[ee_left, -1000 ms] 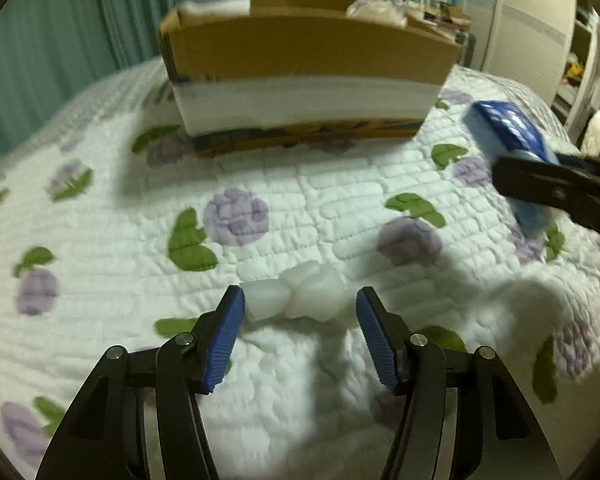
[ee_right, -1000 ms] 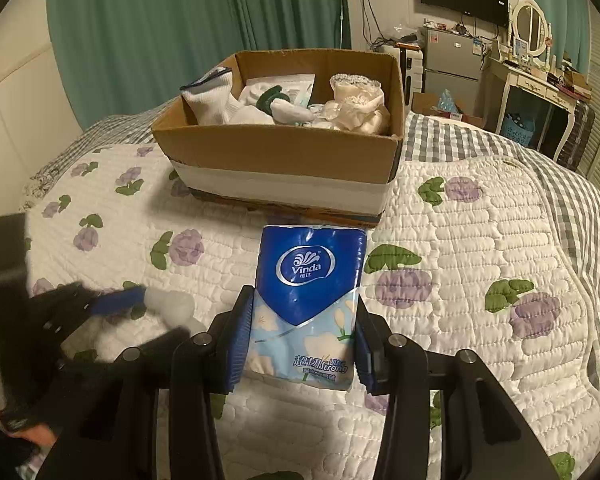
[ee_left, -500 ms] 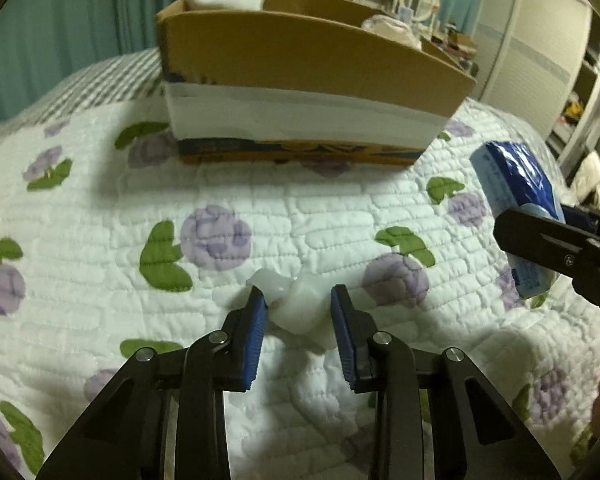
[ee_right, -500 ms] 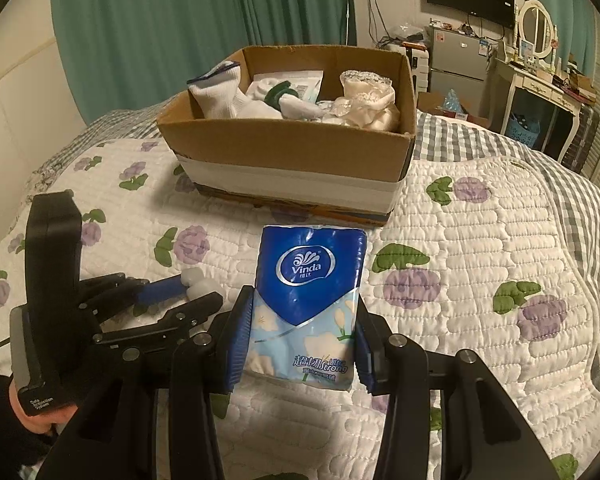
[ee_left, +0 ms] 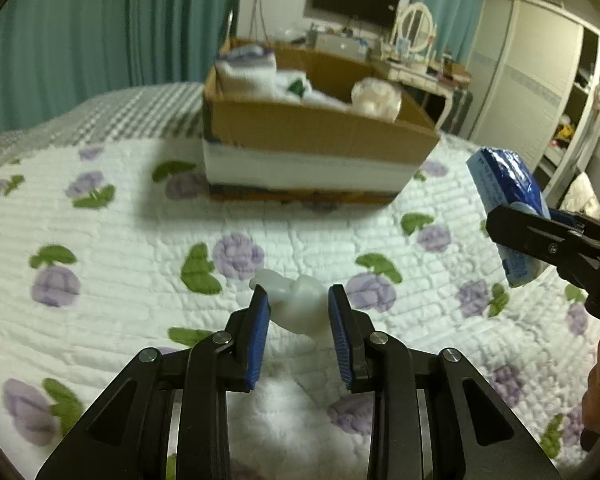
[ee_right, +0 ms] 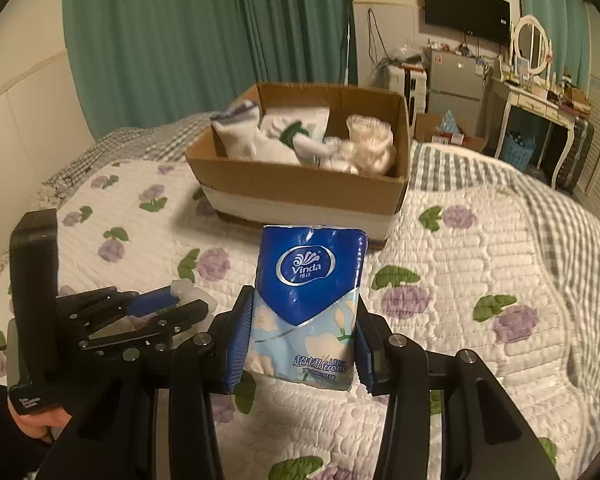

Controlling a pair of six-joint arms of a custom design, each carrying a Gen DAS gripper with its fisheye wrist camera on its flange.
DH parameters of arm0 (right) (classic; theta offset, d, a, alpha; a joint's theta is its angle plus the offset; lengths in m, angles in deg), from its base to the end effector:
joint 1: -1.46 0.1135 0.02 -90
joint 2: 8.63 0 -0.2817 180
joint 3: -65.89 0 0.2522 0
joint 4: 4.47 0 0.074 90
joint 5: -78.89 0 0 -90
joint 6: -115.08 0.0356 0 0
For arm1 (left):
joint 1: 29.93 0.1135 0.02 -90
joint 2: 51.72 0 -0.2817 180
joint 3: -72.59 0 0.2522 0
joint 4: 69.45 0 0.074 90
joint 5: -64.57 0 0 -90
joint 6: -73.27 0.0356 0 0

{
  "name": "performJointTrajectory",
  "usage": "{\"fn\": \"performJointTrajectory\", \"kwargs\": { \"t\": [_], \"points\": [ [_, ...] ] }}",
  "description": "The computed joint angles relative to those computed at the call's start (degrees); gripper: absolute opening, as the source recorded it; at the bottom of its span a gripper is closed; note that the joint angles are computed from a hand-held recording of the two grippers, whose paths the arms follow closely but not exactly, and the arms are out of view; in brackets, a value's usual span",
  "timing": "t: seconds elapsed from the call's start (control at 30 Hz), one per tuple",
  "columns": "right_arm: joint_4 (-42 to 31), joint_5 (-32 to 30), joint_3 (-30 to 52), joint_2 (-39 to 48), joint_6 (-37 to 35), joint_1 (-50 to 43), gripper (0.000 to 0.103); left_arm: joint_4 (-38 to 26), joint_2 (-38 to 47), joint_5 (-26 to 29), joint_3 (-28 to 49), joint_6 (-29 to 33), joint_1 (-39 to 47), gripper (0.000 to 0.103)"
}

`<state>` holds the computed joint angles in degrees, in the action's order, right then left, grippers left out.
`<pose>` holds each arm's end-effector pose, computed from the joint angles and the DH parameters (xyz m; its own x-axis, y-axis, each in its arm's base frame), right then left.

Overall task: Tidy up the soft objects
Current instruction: 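Lift the foam piece and tissue pack with both tools and carry them over the box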

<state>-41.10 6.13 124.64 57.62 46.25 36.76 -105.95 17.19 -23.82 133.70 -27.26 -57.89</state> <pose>0.1972 0.1267 0.2632 -0.6665 -0.0493 -0.7438 -0.1475 0.9868 0.0668 0.2176 -0.1167 0.2656 -0.6954 0.1623 -0.7001 0.3655 0.9186 -0.1501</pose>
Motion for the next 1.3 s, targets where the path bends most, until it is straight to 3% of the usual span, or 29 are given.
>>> {"fn": "performJointTrajectory", "kwargs": {
  "t": [0.43, 0.77, 0.97, 1.3],
  "points": [
    [-10.2, 10.9, 8.4, -8.6, 0.3, 9.2, 0.044, -8.6, -7.7, -4.8, 13.9, 0.4, -3.2, 0.029],
    [-9.6, 13.4, 19.3, -6.8, -8.1, 9.3, 0.044, -7.7, -2.0, -3.4, 28.4, 3.7, -1.4, 0.029],
    [-3.2, 10.7, 23.6, -3.2, -14.8, 4.6, 0.044, -4.1, 6.2, -0.9, 35.1, 6.8, 1.5, 0.029],
    [6.6, -0.8, 28.3, 12.0, -21.2, -7.9, 0.045, -0.2, 23.8, 3.9, 45.1, 6.9, 5.3, 0.029]
  ]
}}
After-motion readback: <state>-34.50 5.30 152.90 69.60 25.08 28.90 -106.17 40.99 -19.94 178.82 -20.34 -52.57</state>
